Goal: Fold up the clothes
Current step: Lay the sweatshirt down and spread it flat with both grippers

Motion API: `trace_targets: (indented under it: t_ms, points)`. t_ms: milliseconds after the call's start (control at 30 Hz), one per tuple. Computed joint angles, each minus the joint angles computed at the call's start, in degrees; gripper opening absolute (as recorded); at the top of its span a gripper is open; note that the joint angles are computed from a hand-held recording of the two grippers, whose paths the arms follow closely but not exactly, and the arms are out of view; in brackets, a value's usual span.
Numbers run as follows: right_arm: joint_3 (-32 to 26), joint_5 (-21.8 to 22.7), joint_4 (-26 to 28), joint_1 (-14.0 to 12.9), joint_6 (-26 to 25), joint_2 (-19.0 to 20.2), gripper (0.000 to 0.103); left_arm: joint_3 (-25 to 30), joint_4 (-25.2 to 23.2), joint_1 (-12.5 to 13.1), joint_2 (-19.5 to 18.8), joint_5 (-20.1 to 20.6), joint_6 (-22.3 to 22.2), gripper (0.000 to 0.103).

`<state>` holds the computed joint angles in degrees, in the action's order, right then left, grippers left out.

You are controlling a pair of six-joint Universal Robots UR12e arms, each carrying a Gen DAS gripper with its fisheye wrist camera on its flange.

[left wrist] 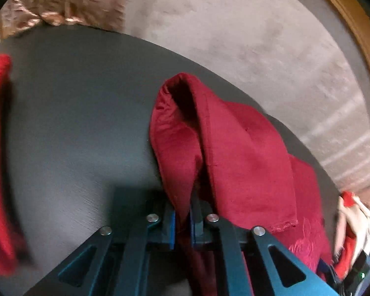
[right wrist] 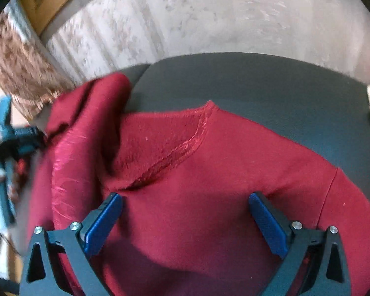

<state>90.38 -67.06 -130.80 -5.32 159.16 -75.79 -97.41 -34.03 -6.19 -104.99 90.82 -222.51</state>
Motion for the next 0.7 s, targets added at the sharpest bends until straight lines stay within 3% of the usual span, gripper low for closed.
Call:
trace_targets:
  t_ms: [67,200,333,400,500,600,700]
  points:
    - [-0.8,-0.3,0.4,0.3,0.0,0.6,0.103,-0.3,-1.9,1.1,0.7,0.6,-1.5,0.008]
    - [-2.1,5.3,0.8,-1.2,5.2,1.9,0.103,-2.7,-1.6,2.3,3.4,-0.3,-4.3,0.017]
    - [-4.3,10.9,5.7,-2.7,5.9,2.7,0.103,-6.3,0.6,1.9,7.0,-0.7,-6.6,0.02]
    - [-4.8,14.4,7.9,-3.8,5.9,2.5,0.103,-8.8,4.0,1.0,8.8,-1.5,-5.4,0.02]
    - [-3.5,15.7,5.8,-4.8,1.8,0.8,0.103,-12.7,11.4,-1.5,11.3,-6.2,1.5,0.021]
    - [-3.1,14.7,7.9,-5.1,-4.8,-0.2,0.101,-14.2,13.8,-4.9,11.9,-11.2,11.3,0.021]
    - [-3.1,11.0,9.0,-4.4,-9.4,0.0,0.08,-14.0,10.5,-8.6,11.8,-13.7,20.6,0.021]
